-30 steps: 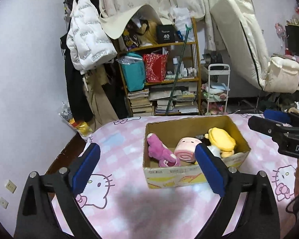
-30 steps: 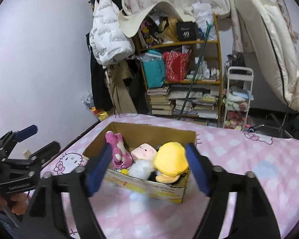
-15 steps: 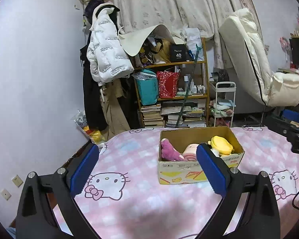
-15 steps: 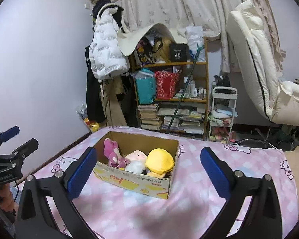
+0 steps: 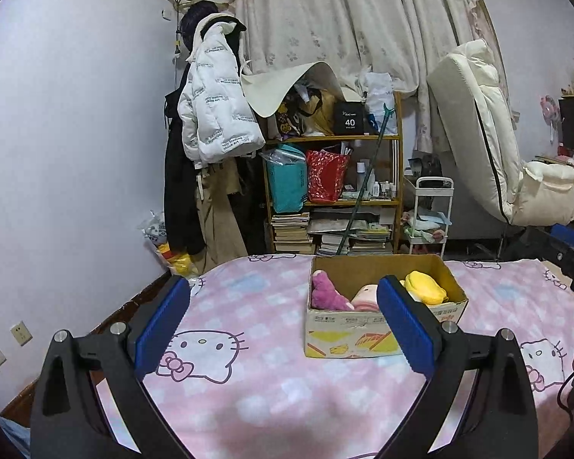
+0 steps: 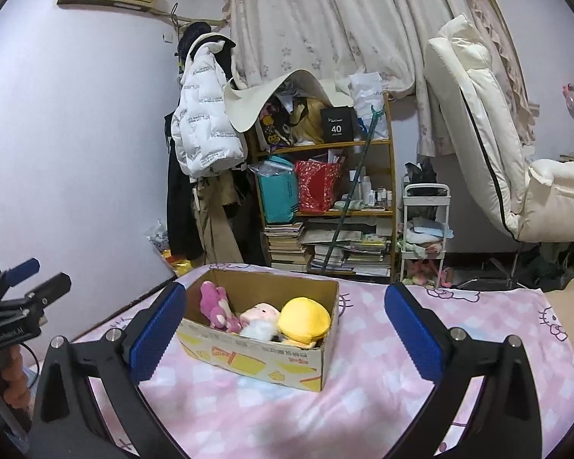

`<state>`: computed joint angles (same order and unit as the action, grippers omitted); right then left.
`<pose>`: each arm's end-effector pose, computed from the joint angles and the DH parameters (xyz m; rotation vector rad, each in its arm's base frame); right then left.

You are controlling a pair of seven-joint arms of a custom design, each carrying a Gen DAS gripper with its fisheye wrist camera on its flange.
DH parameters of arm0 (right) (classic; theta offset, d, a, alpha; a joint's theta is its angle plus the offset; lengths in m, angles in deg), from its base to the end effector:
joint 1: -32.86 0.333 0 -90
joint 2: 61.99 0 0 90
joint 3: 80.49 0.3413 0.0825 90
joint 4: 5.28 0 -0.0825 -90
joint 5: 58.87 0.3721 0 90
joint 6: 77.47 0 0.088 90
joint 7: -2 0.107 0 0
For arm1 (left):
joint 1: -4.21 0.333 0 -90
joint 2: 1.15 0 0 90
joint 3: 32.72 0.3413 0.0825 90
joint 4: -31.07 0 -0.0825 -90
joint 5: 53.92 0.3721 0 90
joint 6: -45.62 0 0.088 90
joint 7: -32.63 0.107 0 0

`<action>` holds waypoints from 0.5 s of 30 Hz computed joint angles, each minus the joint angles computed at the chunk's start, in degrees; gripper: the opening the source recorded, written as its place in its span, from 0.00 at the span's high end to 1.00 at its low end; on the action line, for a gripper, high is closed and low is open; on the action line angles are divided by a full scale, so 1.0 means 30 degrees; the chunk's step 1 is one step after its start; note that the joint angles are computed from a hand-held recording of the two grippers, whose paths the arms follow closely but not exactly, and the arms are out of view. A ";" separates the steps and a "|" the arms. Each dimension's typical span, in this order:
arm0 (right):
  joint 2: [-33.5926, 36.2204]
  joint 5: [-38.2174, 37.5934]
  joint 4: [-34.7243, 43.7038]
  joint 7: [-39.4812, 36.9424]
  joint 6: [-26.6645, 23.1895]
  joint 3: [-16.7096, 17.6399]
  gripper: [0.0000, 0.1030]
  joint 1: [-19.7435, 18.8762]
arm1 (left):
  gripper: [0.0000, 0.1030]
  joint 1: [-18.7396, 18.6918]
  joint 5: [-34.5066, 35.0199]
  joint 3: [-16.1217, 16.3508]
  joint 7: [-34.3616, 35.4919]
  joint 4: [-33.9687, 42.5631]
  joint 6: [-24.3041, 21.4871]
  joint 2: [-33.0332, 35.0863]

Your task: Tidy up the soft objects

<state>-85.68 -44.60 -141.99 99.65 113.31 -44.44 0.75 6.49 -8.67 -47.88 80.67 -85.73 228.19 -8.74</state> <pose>0.4569 0.0590 0.6345 -1.2507 1.5400 -1.0509 0.5052 -0.1935 0.6605 -1.1993 1.6750 -1.1467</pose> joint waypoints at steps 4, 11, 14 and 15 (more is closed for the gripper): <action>-0.0107 -0.0217 -0.0099 -0.0144 0.0141 0.1296 0.00 -0.1422 | 0.06 0.0158 0.0406 -0.0070 -0.0148 0.0047 0.0146 0.0369; 0.0079 -0.0193 -0.0286 -0.0578 0.0429 0.2565 0.00 -0.2689 | 0.06 0.0169 0.2865 -0.0011 -0.2332 0.0753 -0.0393 0.1078; 0.0109 -0.0069 -0.0260 -0.0521 0.0229 0.2926 0.00 -0.3148 | 0.06 -0.0635 0.2639 0.0580 -0.1993 0.0921 -0.0879 0.1307; 0.0139 -0.0111 -0.0236 -0.0473 0.0191 0.3008 0.00 -0.3290 | 0.06 -0.0780 0.2764 0.0694 -0.2120 0.0989 -0.0995 0.1356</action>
